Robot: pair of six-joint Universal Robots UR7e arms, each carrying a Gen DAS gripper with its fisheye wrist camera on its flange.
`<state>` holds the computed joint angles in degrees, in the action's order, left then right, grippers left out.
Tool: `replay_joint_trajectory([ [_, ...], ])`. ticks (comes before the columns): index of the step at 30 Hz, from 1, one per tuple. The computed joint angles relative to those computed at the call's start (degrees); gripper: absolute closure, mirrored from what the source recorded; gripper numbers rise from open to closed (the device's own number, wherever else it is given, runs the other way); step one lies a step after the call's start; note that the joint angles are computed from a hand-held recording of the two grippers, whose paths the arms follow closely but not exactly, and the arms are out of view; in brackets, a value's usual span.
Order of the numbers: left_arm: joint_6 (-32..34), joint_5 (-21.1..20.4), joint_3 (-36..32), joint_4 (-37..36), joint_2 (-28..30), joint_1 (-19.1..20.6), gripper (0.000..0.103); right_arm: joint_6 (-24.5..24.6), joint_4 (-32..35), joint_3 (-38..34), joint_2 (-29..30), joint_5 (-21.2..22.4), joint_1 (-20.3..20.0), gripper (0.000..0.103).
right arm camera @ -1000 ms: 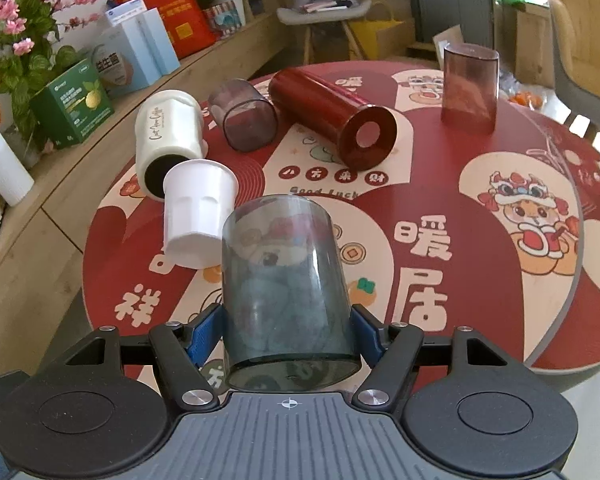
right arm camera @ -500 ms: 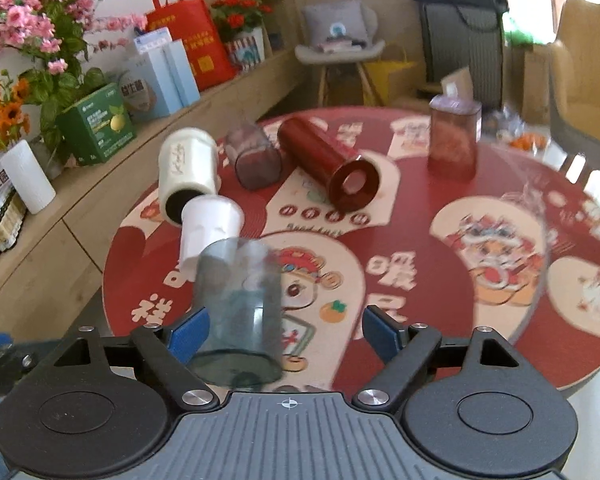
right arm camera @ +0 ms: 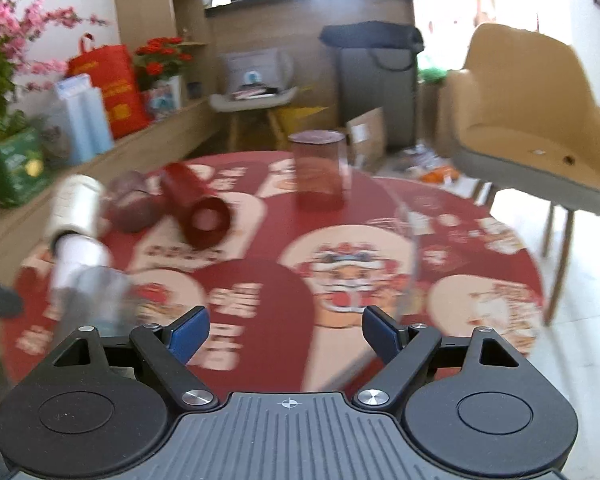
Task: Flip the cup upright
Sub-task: 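Lift the cup with the right tool while the left tool grasps it from it, then rotate the held grey cup with the left tool until its opening faces up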
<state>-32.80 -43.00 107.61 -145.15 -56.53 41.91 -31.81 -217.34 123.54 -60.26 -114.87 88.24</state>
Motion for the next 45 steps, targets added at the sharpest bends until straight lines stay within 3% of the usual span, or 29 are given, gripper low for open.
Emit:
replay_joint_trajectory([
  [4, -2.17, -1.09, -5.25, 2.74, 4.16, 1.10, 0.001, 0.24, 1.46, -0.55, -0.71, 1.31, -1.59, 0.022],
  [9, -3.78, 1.12, -10.07, 9.41, 8.36, 1.57, 0.007, -2.71, 0.79, -1.51, -0.05, 0.27, -1.80, 0.020],
  [14, -6.15, 0.74, -10.90, 10.98, 9.70, 1.62, 0.008, -2.60, 1.36, -0.94, -0.72, 1.51, -1.91, 0.020],
  [20, -8.10, 6.58, -13.03, 14.42, 12.36, 0.65, 0.014, -1.51, 1.47, -1.49, -0.53, 0.63, -2.28, 0.020],
  [25, -9.31, 6.04, -14.65, 18.02, 13.34, 1.12, 0.020, -2.17, 0.13, -1.28, -0.31, 0.86, -2.29, 0.019],
  [29, -8.84, 5.33, -13.18, 15.14, 12.92, 1.56, 0.030, -2.79, -0.08, -1.99, 0.76, -0.05, -2.10, 0.019],
  [37, -1.30, 3.38, -7.93, 3.20, 10.57, 1.07, 0.030, -3.07, -0.55, -1.98, 1.13, 0.02, -1.95, 0.018],
  [40, 2.09, 4.16, -6.82, -2.07, 10.52, 0.68, 0.030, -3.35, -0.33, -2.10, 1.31, -0.17, -1.85, 0.018],
  [45, 4.91, 5.52, -7.37, -4.95, 11.67, 0.30, 0.031, -3.56, -0.14, -2.19, 1.46, -0.43, -1.73, 0.018],
])
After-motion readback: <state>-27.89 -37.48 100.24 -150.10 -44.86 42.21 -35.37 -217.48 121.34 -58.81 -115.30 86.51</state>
